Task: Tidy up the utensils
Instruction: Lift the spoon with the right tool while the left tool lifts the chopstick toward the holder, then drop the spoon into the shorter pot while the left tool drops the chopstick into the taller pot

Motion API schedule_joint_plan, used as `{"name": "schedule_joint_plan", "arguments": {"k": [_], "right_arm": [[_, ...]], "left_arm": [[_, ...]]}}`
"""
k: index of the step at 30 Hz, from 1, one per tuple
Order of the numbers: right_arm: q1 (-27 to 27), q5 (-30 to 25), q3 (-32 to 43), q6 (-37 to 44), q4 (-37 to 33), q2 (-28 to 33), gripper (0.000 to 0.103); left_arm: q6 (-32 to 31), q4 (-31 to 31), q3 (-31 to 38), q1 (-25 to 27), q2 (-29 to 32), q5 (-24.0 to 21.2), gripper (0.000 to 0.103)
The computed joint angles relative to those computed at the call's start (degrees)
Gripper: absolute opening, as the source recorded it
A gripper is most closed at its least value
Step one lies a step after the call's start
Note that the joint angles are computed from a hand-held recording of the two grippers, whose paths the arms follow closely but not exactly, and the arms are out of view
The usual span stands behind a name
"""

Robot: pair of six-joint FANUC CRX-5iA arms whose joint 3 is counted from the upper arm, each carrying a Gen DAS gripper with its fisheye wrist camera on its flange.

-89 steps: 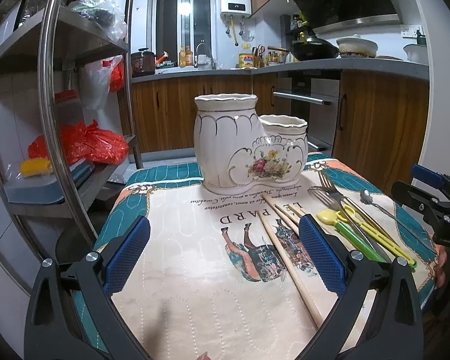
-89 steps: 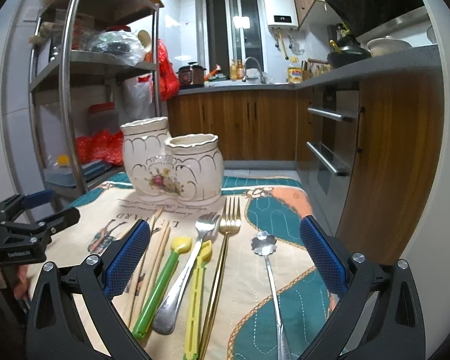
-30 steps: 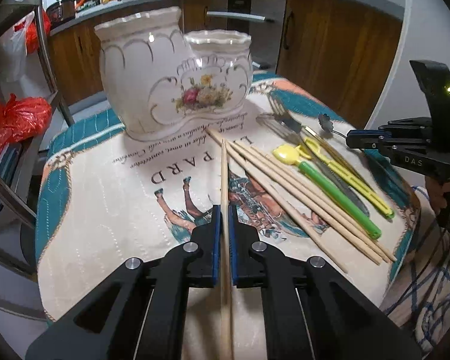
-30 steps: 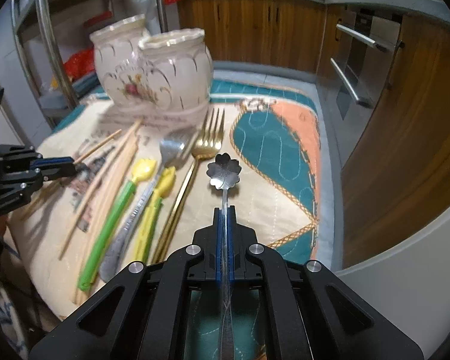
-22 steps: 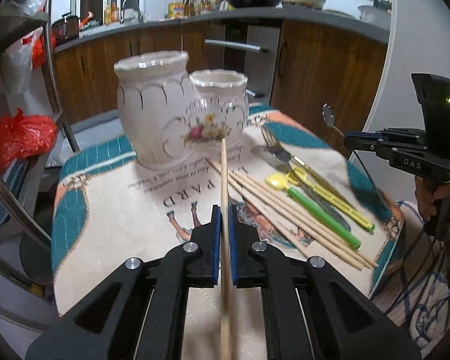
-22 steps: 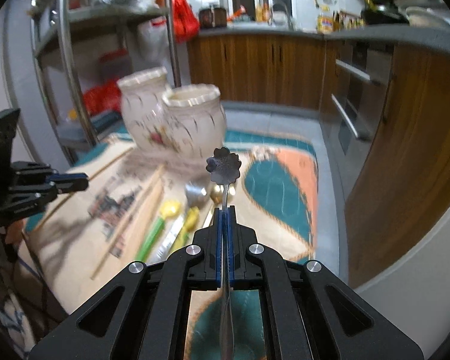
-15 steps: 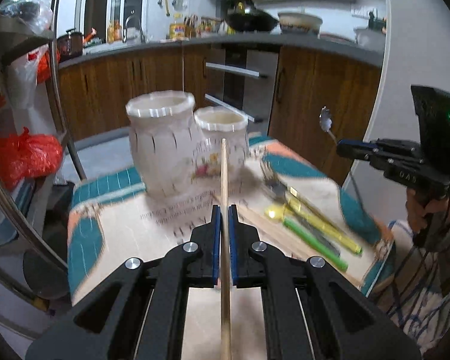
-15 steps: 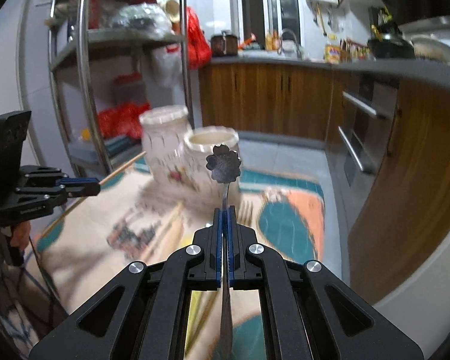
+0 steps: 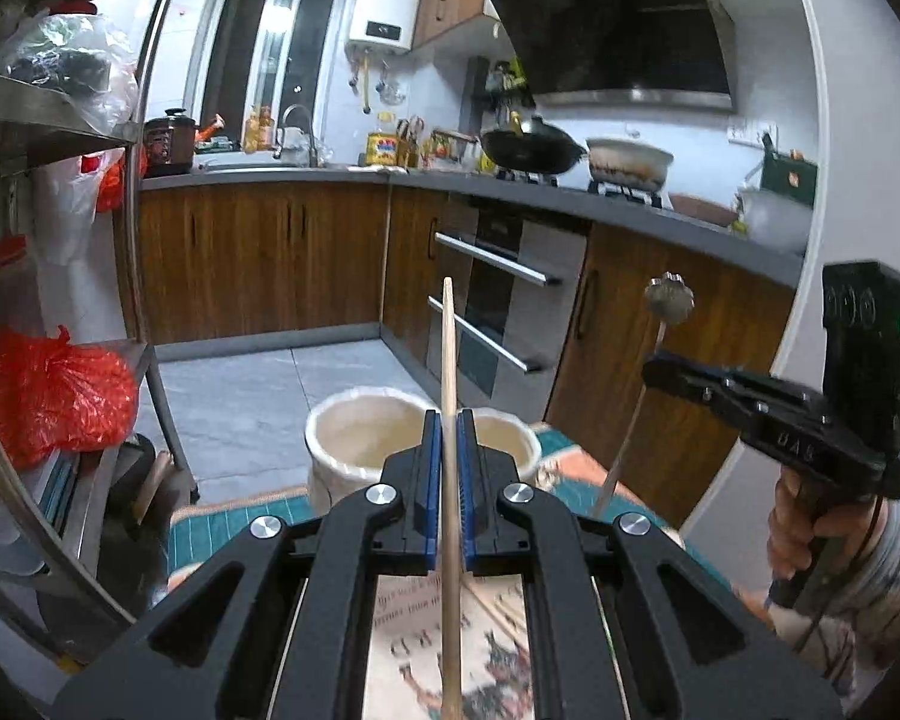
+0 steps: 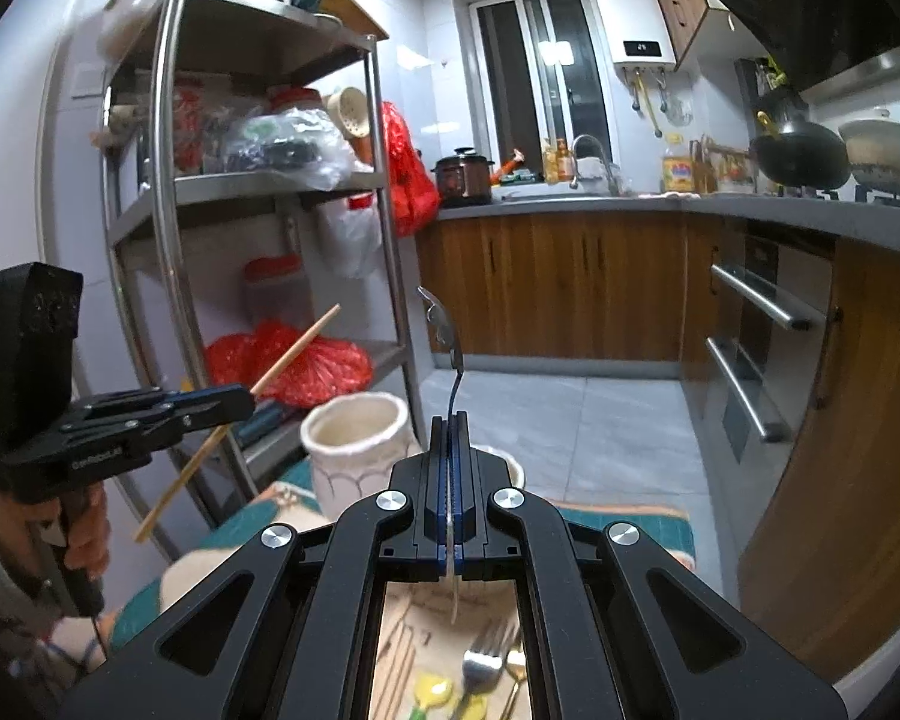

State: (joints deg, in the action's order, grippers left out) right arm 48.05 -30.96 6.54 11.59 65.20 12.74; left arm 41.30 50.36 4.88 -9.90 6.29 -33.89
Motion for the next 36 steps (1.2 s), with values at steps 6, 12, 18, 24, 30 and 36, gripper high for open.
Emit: {"name": "schedule_joint_plan", "arguments": {"k": [6,12,18,24,30,36], "right_arm": [[-2.2,1.1,3.1,-5.4,5.1,1.6,0.002],[-4.5,1.4,5.7,-11.8,10.7,3.9,0.002],[-5.0,-0.2,9.5,-10.7,6.9,7.7,0.002],[-4.5,-0.9,11.3,-4.2,-2.2,9.6,0.002],[-3.5,-2.6,13.1,2.5,-10.8,10.8,0.002],[-2.9,-4.1,14.2,5.1,-15.0,11.5,0.002]], "left_arm": [[-7.3,11.4,3.2,-1.9,4.1,5.5,0.005],[-20.8,28.6,6.0,-6.5,9.7,13.5,0.005],[-18.0,27.3,9.6,-8.1,14.8,20.3,0.005],[-27.6,35.6,6.7,-10.3,14.3,23.5,0.005],[-30.5,36.2,3.3,-10.1,12.3,22.3,0.005],[-25.7,30.0,-0.3,-8.2,9.8,20.9,0.005]]}}
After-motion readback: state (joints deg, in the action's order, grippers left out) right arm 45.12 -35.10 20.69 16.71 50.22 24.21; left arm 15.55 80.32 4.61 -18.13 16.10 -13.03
